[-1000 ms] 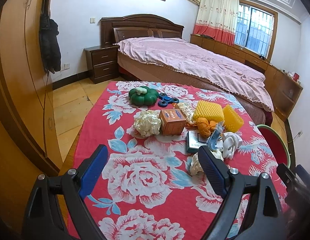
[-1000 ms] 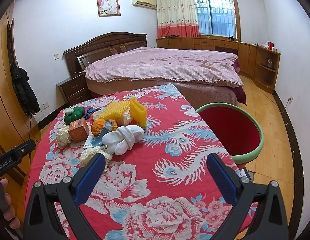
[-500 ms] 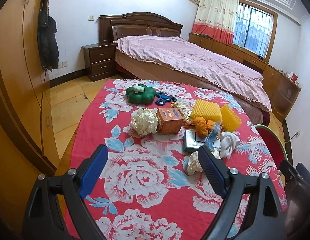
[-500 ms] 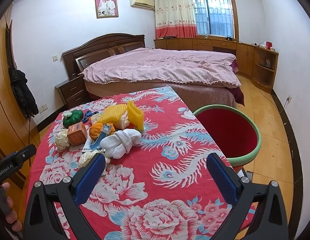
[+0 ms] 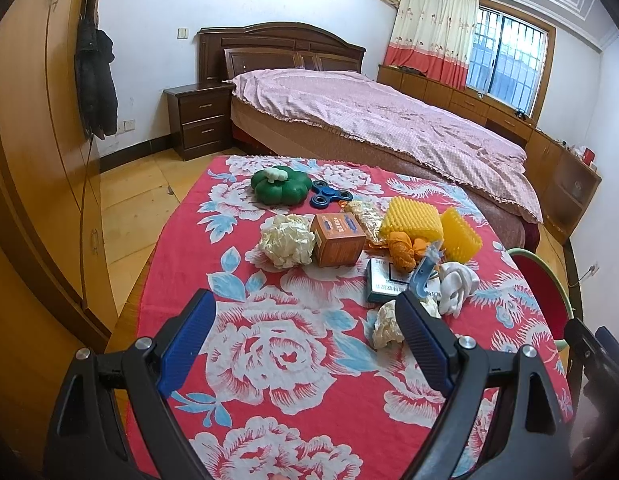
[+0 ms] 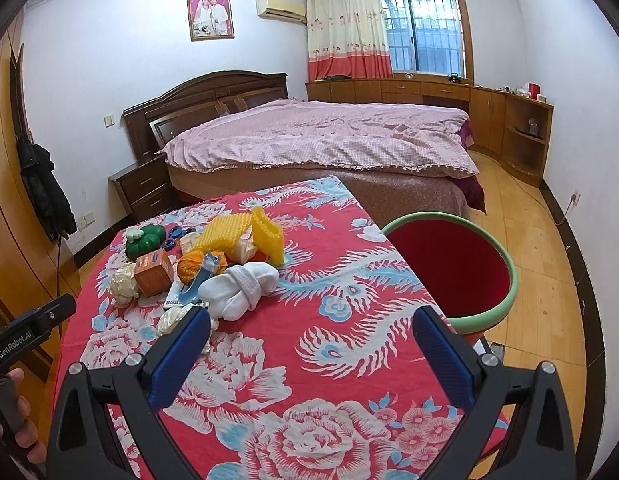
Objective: Collect trash
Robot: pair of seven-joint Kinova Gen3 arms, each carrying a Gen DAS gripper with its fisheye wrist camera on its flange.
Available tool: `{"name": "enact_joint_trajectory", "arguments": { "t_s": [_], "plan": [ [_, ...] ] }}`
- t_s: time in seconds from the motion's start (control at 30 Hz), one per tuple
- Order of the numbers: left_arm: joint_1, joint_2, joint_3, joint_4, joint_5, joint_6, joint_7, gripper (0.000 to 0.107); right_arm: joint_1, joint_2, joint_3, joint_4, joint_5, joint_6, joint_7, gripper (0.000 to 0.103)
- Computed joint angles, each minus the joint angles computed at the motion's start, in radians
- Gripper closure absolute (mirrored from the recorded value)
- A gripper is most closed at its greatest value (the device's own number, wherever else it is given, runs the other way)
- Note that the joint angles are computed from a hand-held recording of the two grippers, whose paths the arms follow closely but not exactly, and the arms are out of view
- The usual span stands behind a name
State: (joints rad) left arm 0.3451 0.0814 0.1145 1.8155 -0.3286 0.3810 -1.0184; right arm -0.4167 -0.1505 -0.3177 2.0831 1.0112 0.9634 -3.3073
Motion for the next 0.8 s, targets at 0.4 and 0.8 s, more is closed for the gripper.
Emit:
{"name": "enact_joint_trajectory", "arguments": {
  "t_s": [0.4,0.8],
  "plan": [
    [-0.004,0.001,0.003,-0.002,0.012,0.002,-0.013,0.016,0.0,-0.001,-0.003,0.004,0.002,0.0,-0.001,0.0],
    [0.008,0.013,-0.001,-0.007,-0.008,0.007,0.001,0.016,-0.003,0.0,0.0,0.005,-0.003,-0.002,0.002,0.0]
  ]
}}
